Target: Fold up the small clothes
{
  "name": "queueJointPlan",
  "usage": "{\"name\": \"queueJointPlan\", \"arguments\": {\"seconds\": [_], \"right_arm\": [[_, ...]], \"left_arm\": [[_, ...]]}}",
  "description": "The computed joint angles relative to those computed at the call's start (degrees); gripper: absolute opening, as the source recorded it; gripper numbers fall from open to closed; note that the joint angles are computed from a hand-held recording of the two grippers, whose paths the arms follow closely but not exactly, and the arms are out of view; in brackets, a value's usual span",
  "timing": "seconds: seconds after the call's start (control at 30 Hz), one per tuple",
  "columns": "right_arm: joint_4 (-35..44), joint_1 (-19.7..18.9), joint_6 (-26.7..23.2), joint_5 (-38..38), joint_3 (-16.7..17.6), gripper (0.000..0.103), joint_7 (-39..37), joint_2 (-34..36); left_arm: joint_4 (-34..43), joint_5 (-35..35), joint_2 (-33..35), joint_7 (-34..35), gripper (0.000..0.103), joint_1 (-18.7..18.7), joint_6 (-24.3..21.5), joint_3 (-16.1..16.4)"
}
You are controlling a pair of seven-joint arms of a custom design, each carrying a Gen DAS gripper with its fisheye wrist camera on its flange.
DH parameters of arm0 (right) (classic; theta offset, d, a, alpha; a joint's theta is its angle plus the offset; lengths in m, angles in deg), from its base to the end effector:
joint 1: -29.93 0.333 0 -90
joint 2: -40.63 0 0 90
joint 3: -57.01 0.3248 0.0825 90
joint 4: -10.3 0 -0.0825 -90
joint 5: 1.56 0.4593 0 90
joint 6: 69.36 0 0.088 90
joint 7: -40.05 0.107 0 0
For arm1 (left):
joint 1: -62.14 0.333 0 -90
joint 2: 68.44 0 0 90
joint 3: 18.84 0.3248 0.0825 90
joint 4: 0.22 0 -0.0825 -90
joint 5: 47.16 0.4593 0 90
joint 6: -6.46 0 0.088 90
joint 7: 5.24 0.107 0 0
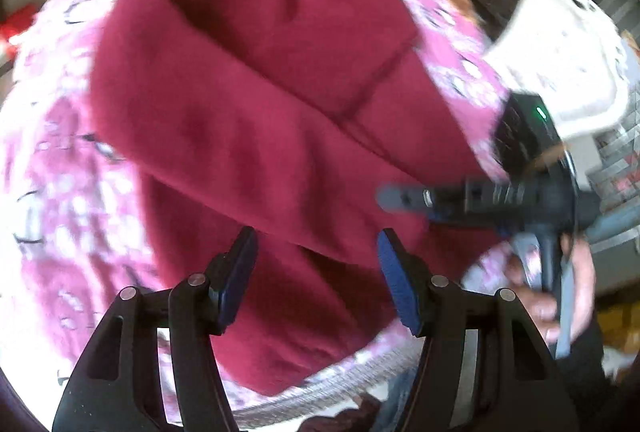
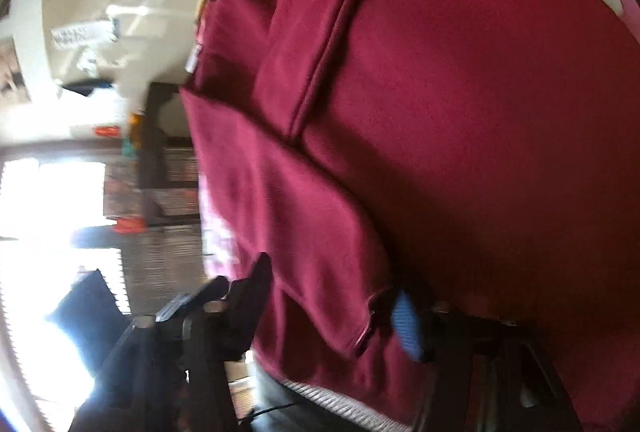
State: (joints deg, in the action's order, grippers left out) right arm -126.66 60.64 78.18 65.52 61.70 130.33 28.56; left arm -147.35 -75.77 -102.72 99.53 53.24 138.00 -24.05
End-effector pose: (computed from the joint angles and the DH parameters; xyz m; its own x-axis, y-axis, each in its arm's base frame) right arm 0.4599 0.3080 0.3994 -0.2027 -0.6317 -0.7482 -0.9611 0.2748 0.0283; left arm 0.4433 -0.1221 0.4732 -0.2680 -0.9101 0.3161 -0.9239 0.1498 -0.3522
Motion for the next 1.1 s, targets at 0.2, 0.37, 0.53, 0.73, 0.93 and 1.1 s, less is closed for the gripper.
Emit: {"name": "queueJointPlan", "arguments": {"seconds": [0.2,0.37,0.53,0.73,0.93,1.1], "right_arm": [[-1.0,-0.2,5.8,-20.5,1.8,0.005,13.9,-7.2],[-4.0,-0.3,5.5,-30.7,0.5,0.005,18.8,-14.1],[-4.6,1.3,-2.6,-32.3,-4.0,0.006,19.3,-8.5],[-5.5,-3.5,2.3,-42.0,-0.7,0.078,23.4,-15.4],[4.4,-1.5,3.2,-41.4,-8.1,0.083,15.1,-6.8],[23.3,-5.1,-2.4,-35.5,-9.5,0.074,5.9,10.3]], "left_arm": [[2.8,5.0,1.5,-7.0,0.062,4.6,3.1,-0.4],[6.2,4.5,6.2,-9.0,0.062,6.1,4.4,0.9],[12.1,8.8,12.2,-13.6,0.062,9.6,3.3,0.4],[19.2,12.1,19.0,-13.5,0.062,11.2,4.5,0.9],[31.9,13.7,31.1,-15.5,0.062,11.5,1.9,0.5],[43.7,16.6,42.5,-18.8,0.062,11.1,-0.1,0.3]]}}
